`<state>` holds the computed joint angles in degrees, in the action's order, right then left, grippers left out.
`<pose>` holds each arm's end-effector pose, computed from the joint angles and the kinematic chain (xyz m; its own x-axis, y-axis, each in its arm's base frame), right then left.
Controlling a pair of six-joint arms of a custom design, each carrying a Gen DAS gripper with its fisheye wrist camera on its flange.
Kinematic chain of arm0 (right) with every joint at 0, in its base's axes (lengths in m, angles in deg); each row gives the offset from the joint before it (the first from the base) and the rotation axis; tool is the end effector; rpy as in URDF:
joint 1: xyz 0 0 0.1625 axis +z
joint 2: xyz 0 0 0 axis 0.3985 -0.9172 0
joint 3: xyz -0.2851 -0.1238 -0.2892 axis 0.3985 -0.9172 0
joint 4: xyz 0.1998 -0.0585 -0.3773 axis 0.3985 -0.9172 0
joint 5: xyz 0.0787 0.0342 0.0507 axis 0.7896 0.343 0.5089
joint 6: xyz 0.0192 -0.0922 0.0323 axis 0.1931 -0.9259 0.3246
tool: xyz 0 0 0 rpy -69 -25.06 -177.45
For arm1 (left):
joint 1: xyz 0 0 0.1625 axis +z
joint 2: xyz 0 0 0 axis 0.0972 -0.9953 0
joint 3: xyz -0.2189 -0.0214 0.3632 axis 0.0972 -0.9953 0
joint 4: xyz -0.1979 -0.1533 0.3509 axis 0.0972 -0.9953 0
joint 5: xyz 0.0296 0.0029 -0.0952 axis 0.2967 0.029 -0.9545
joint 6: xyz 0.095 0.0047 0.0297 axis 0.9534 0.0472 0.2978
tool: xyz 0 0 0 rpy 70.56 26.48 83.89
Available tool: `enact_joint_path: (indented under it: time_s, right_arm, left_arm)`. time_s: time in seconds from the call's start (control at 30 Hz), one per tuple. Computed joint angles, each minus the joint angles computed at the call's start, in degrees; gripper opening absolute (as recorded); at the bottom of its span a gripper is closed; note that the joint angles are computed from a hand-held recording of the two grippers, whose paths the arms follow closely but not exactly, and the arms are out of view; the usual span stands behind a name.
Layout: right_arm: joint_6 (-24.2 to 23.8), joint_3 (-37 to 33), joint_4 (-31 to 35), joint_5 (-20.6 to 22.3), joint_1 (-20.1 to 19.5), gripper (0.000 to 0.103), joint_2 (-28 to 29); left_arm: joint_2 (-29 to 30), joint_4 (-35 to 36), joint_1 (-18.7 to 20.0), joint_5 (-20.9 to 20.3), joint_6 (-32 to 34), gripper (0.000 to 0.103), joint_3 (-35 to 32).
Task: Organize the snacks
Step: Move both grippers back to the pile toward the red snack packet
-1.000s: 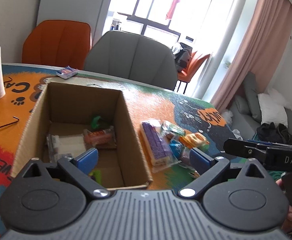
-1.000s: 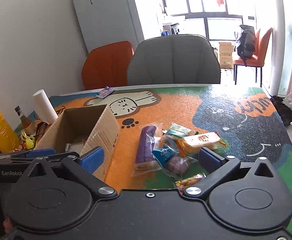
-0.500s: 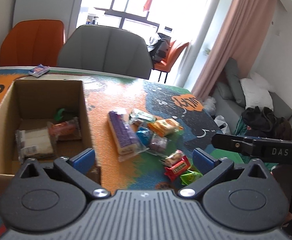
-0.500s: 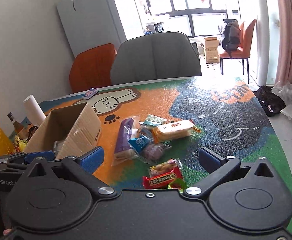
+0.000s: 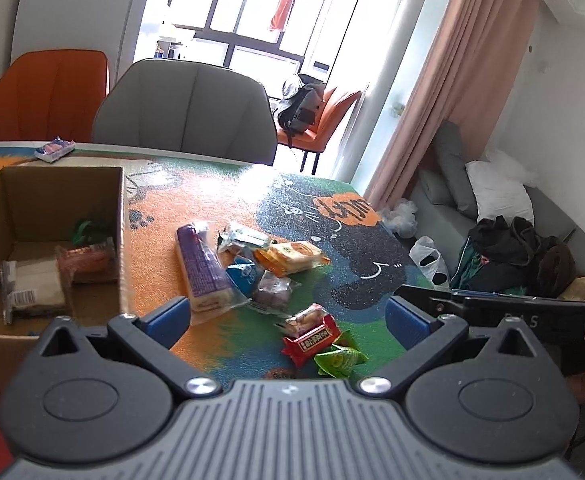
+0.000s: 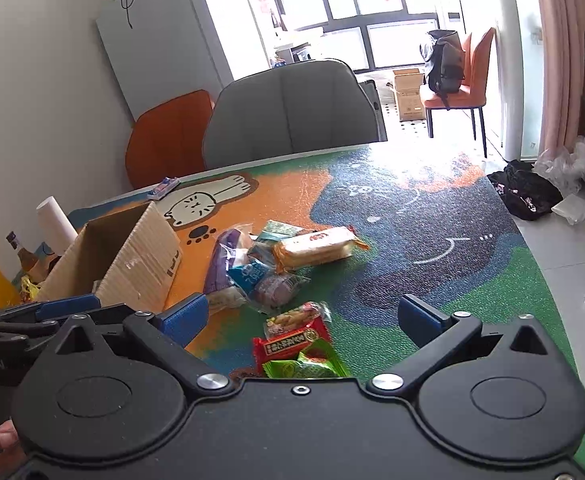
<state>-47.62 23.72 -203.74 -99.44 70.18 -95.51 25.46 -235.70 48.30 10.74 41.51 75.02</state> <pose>0.1247 -0.6789 0.2842 -0.8351 0.2793 0.4738 -0.2800 0.5255 -0.8034 -0.3422 -0.7341 0.0846 -0.7125 0.6329 -0.3031 0.6970 0.5881 -0.4104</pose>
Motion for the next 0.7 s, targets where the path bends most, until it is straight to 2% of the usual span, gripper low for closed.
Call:
enact_joint_path:
  time_s: [0.23, 0.43, 0.5, 0.57, 0.7]
  right_arm:
    - [-0.02, 0.83, 1.67, -0.94, -0.97, 0.100, -0.10]
    - [0.03, 0.50, 4.60, 0.28, -2.15, 0.085, 0.26]
    - [0.83, 0.28, 5.84, 0.62, -2.61, 0.075, 0.27]
    - [1.43, 0.09, 6.97, 1.19, -3.07, 0.070, 0.28]
    - [1.69, -0.37, 8.71, 1.96, -3.55, 0.071, 0.69]
  left_arm:
    - [1.08, 0.29, 0.65, -2.04, -1.18, 0.099, 0.50]
    - [3.36, 3.50, 1.27, -1.49, -2.67, 0.076, -1.77]
    - [4.18, 4.63, 1.45, -1.00, -3.00, 0.066, -2.75]
    - [4.84, 5.06, 1.60, -0.45, -3.20, 0.063, -3.43]
    - [5.67, 5.71, 1.80, 0.41, -3.01, 0.058, -4.38]
